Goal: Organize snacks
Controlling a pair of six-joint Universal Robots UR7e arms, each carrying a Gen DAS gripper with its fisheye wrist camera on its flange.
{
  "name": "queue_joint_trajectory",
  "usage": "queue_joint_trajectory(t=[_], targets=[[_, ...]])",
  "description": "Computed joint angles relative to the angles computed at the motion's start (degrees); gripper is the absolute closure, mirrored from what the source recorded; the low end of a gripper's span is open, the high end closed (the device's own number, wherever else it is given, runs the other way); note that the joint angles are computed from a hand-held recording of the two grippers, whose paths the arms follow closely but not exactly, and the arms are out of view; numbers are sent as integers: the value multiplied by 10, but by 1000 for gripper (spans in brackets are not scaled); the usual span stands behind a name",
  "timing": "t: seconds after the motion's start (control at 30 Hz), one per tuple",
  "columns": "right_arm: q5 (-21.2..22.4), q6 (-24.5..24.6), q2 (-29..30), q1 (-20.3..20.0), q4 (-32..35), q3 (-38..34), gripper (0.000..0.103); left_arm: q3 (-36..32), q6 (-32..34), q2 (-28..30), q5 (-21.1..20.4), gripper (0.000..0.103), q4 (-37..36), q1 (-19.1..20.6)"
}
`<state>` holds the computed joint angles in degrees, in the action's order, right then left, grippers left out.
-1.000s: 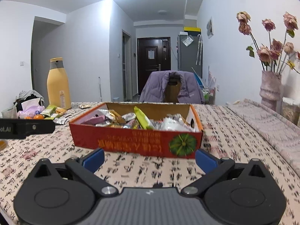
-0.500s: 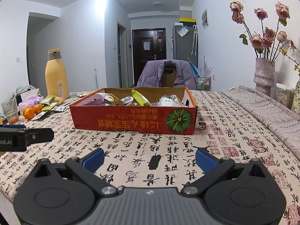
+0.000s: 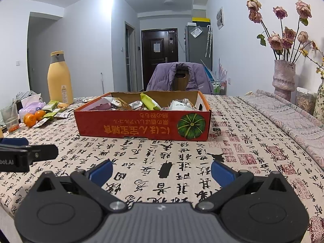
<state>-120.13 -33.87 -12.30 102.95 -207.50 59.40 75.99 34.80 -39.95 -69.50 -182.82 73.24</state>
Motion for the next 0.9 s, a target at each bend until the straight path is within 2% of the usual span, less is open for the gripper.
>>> queue_joint_trajectory(t=[0.9], targets=[[-1, 3, -1, -2, 0, 2, 0, -2, 4, 3, 5, 0, -2, 0]])
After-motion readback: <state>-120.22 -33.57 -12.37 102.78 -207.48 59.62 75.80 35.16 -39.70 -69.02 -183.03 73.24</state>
